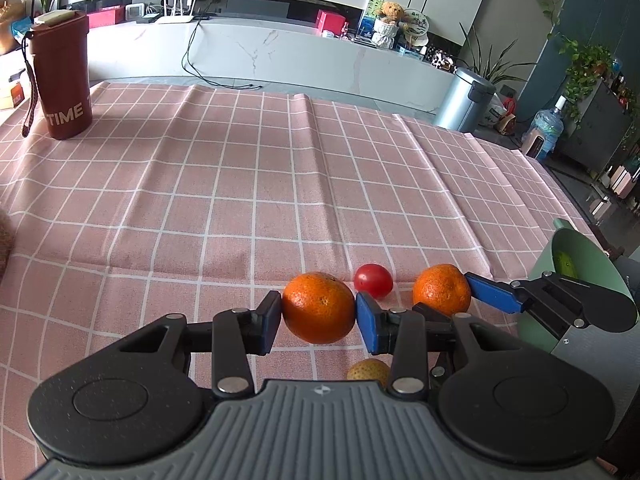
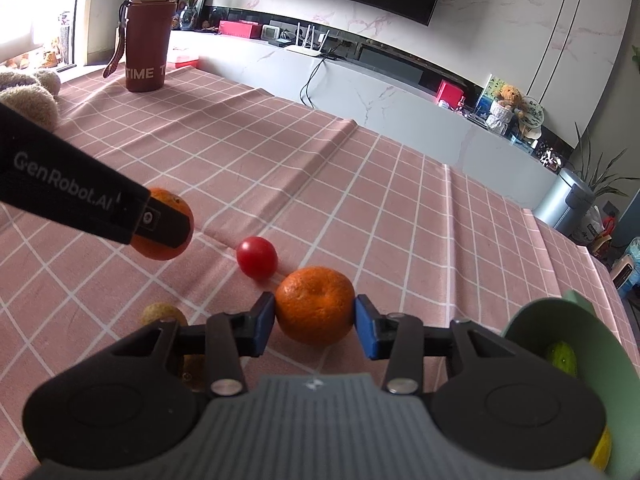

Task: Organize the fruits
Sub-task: 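Carry the orange in the right gripper into the colander while the left gripper carries its orange there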

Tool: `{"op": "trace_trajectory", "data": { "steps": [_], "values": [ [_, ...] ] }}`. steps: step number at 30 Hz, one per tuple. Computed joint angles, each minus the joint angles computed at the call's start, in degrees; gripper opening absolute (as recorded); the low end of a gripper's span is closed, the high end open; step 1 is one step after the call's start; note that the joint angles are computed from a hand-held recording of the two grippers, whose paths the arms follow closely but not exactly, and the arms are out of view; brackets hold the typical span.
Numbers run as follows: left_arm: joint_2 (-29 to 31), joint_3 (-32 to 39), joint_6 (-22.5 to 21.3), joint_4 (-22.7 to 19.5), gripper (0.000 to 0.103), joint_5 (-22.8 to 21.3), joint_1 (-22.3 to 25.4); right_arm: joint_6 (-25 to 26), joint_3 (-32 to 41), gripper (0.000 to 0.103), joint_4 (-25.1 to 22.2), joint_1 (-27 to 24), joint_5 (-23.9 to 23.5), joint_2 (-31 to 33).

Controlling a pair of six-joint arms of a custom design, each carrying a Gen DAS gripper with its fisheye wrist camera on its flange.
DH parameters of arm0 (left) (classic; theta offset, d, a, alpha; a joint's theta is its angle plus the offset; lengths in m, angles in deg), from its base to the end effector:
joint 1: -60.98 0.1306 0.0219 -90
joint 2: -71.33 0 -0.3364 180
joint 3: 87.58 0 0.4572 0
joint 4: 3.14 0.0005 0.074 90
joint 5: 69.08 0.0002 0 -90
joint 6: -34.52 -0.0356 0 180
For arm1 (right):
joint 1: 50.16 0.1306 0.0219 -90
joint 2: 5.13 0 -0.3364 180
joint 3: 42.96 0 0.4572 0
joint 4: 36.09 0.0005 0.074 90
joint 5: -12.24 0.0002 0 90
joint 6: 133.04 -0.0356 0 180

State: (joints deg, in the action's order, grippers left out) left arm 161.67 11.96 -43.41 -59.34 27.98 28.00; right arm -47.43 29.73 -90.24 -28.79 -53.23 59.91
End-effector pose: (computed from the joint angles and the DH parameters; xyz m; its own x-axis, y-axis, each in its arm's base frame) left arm 0.4584 -0.3033 0.4600 -0.7276 0.2248 -0.6481 0.4688 0.8527 -0.2305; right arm 0.3838 0.1338 0.4191 -0.6785 -0.1907 -0.7094 -0.0135 0.9688 -0.2476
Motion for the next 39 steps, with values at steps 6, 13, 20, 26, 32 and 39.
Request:
{"op": "trace_trajectory", "data": {
  "steps": [6,13,20,26,32,39],
  "values": [
    [-3.3,-0.8,0.7,0.0,0.045,-0.3,-1.0,-0.3,-0.7,0.039,1.3,2.8,1.1,-4.0],
    [-5.7,-0.4,1.6,-0.9,0.045,1.0,-3.5,-5.7,2.3,0.039,-6.0,4.2,-1.6,-8.2],
    [-4.6,3.0,1.8,-1.1,0.045,4.2,-7.0,-12.5,5.7,0.039,-16.7,1.1,-6.2,-12.3],
    [-0.9,7.0,1.0,-3.0,0.045,7.9,-10.2,-8.9,8.0,0.039,-23.7,-4.9,-10.0,-16.2],
    [5.5,13.9,-3.2,-8.4,0.045,8.3,-13.7,-0.9,9.7,0.039,-30.0,-16.3,-17.8,-17.4],
    [13.8,24.0,-11.8,-20.5,0.045,3.8,-16.6,9.6,10.1,0.039,-35.3,-26.9,-24.6,-14.6]
  ]
}}
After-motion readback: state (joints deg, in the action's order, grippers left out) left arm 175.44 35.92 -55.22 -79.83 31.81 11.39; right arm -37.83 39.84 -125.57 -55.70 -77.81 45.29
